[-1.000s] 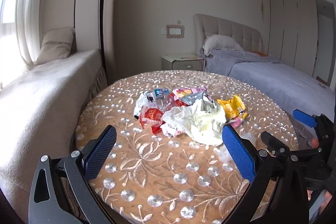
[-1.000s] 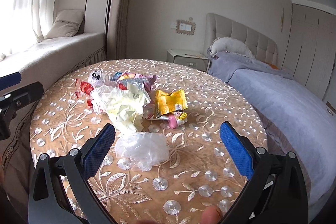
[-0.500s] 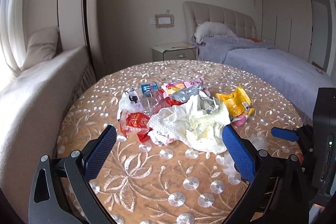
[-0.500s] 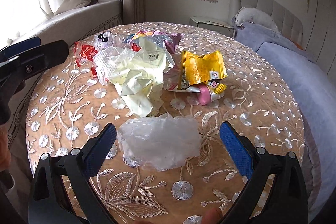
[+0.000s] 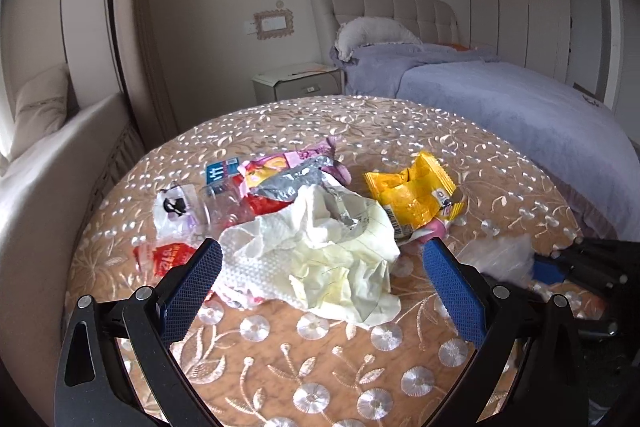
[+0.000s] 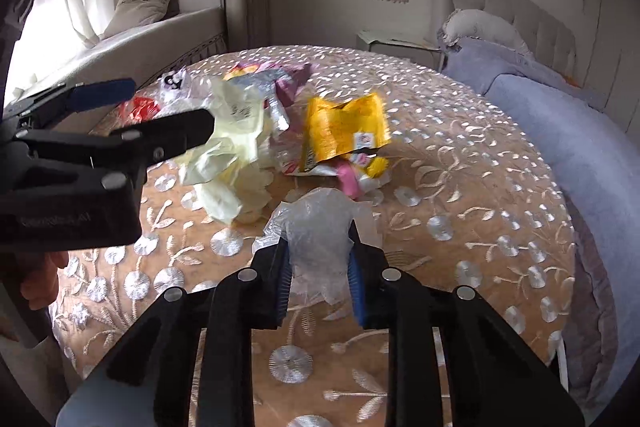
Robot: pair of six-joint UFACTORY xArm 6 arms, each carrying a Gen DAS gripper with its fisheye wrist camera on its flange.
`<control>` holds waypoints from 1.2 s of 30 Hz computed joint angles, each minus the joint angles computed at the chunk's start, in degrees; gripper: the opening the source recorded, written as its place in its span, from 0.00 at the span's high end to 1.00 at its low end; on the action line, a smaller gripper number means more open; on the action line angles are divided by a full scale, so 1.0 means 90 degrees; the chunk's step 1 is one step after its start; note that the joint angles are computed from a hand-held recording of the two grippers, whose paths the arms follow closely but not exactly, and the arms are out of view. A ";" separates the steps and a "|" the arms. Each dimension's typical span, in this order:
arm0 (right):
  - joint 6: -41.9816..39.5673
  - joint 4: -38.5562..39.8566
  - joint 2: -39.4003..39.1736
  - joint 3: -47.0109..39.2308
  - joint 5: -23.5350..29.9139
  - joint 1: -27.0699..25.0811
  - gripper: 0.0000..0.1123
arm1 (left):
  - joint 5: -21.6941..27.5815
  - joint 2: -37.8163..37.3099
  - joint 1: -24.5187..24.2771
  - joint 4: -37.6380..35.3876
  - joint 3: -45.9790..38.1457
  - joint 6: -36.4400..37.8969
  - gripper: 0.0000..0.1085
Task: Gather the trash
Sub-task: 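Grasp the clear plastic bag with the right gripper while the left gripper grasps the crumpled tissue, then carry both items over the white bin and open both grippers to drop them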
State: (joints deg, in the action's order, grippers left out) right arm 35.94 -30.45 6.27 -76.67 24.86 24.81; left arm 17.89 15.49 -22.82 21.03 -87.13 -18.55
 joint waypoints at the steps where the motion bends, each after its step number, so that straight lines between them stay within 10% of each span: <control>1: 0.0293 -0.0332 -0.0100 0.0072 -0.0043 -0.0079 0.77 | 0.0077 0.0101 -0.0036 -0.0109 -0.0117 0.0106 0.09; 6: 0.0863 -0.0990 -0.0323 0.0251 -0.0262 -0.0457 0.77 | 0.0744 0.0699 -0.0173 -0.0297 -0.0865 0.0350 0.10; 12: 0.0773 -0.0787 -0.0316 0.0335 -0.0376 -0.0629 0.77 | 0.1631 0.1259 -0.0258 -0.0808 -0.1563 0.0763 0.51; 16: 0.0884 -0.0846 -0.0379 0.0426 -0.0487 -0.0701 0.77 | 0.1448 0.1091 -0.0219 -0.0912 -0.1363 0.0644 0.61; 26: 0.1615 -0.1583 -0.0963 0.0872 -0.0725 -0.0982 0.77 | 0.0911 0.0280 -0.0562 -0.0300 -0.0903 0.0162 0.62; 36: 0.3126 -0.3220 -0.2467 0.1952 0.0206 -0.1679 0.77 | 0.1378 0.2077 -0.1841 -0.2025 -0.3516 0.2176 0.62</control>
